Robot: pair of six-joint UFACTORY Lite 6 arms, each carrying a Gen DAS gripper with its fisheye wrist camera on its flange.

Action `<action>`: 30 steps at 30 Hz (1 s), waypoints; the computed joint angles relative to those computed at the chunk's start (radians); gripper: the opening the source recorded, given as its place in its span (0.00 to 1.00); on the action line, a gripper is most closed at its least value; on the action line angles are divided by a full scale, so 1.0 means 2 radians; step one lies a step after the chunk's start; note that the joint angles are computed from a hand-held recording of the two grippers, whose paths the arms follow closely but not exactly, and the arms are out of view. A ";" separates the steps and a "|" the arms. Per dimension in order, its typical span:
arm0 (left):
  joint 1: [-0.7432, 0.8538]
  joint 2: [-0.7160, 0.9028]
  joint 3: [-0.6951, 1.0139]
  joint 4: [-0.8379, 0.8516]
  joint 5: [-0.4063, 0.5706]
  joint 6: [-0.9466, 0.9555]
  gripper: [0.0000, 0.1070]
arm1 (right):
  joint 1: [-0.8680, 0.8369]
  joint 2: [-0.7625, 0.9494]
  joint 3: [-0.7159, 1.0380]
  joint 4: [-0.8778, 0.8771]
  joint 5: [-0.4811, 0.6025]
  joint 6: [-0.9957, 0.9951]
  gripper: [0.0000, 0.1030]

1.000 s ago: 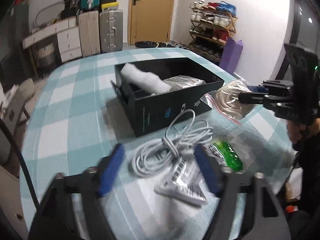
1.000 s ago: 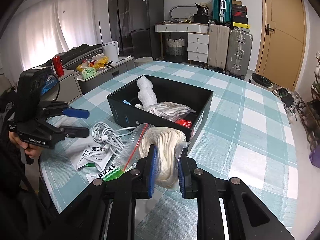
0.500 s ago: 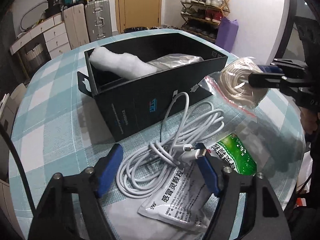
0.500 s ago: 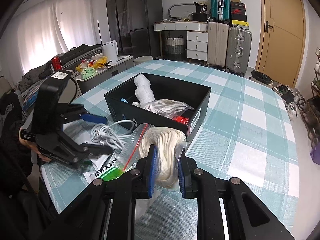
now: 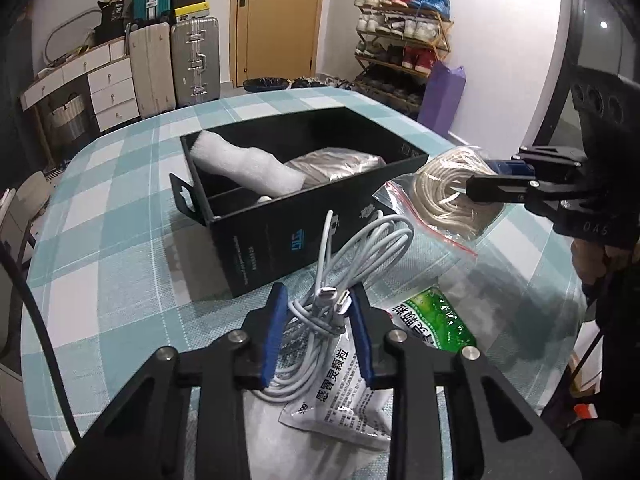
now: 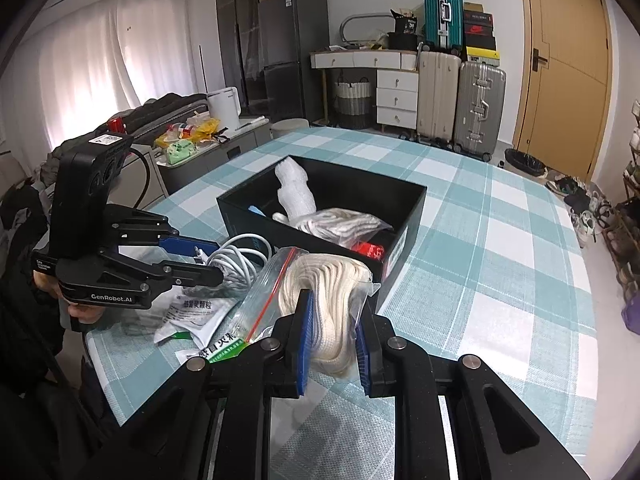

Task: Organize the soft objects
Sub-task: 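Lift the cable coil with the left tool while the right tool lifts the rope bag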

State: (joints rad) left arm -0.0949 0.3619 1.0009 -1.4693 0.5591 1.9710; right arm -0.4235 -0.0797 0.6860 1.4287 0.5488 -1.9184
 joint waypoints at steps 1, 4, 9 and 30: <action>0.005 -0.003 -0.002 0.001 0.007 -0.003 0.24 | -0.001 -0.005 -0.002 0.001 0.002 -0.001 0.18; 0.021 -0.014 -0.004 0.006 0.032 -0.016 0.10 | -0.005 -0.019 -0.008 0.004 0.010 -0.002 0.18; 0.030 -0.018 0.001 0.014 0.046 -0.027 0.05 | -0.012 -0.039 -0.013 0.007 0.022 0.002 0.18; -0.058 0.025 0.012 -0.089 -0.086 0.088 0.53 | -0.013 -0.019 -0.003 -0.004 0.023 0.010 0.18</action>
State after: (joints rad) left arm -0.2105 0.4113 1.0250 -1.6476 0.3874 2.1463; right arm -0.4497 -0.1183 0.6804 1.4204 0.5942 -1.8989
